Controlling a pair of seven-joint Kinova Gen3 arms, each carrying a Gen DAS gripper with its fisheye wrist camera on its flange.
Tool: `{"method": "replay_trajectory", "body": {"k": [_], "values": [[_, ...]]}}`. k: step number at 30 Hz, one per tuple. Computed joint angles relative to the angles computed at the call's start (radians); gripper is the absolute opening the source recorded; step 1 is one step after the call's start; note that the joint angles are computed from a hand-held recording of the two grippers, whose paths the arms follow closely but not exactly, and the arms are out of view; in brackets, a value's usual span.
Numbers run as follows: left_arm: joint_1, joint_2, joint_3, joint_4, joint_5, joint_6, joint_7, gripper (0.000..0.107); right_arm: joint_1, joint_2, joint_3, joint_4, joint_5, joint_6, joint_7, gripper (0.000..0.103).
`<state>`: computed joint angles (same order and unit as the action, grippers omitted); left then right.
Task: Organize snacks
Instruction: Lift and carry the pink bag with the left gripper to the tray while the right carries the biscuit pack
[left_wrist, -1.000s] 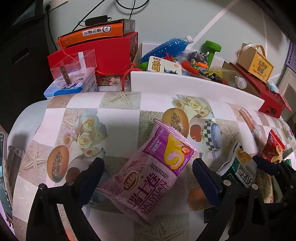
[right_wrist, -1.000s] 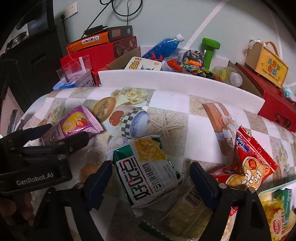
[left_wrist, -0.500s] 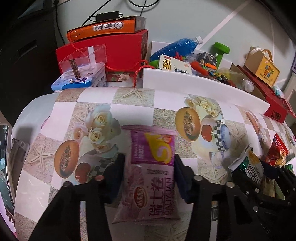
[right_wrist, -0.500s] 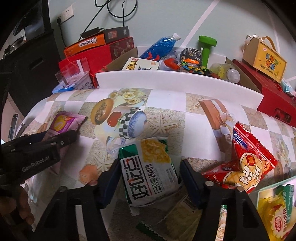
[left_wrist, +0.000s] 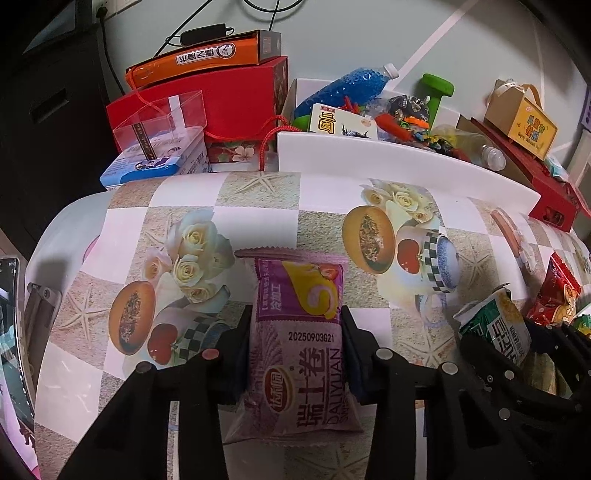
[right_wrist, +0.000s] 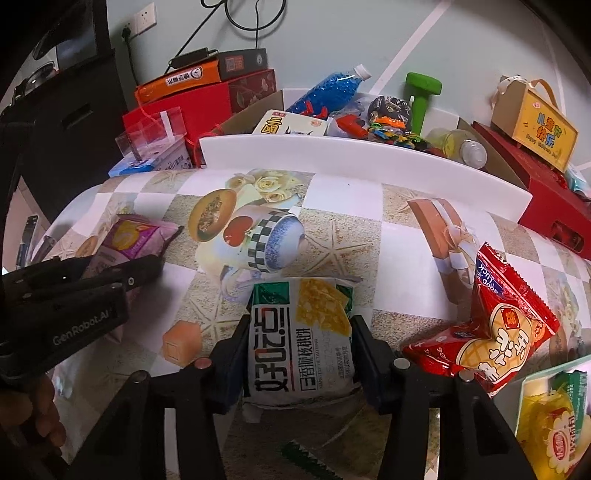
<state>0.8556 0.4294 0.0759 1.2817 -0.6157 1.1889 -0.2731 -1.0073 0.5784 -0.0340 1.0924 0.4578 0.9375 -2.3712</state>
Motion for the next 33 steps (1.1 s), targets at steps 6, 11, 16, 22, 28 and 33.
{"method": "replay_trajectory", "body": {"k": [6,11,16,22,28,33], "values": [[0.001,-0.002,0.000,0.003,-0.003,-0.005,0.004,0.042,0.002,-0.007,0.000,0.008,-0.001,-0.009,-0.006,0.054],[0.014,-0.010,-0.001,0.000,-0.022,0.000,0.012,0.041,-0.008,-0.031,0.007,0.030,0.022,-0.031,-0.025,0.054],[0.045,-0.027,-0.003,-0.008,-0.074,0.026,0.037,0.041,-0.029,-0.060,0.016,0.052,0.068,-0.048,-0.068,0.054],[0.078,-0.053,0.008,-0.010,-0.148,0.052,0.075,0.041,-0.051,-0.103,0.019,0.085,0.146,-0.058,-0.139,0.054],[0.082,-0.053,0.024,-0.022,-0.174,0.055,0.076,0.041,-0.030,-0.105,-0.003,0.081,0.145,-0.037,-0.152,0.054],[0.077,-0.046,0.027,-0.040,-0.156,0.047,0.065,0.041,-0.025,-0.120,-0.007,0.093,0.152,-0.045,-0.167,0.054]]}}
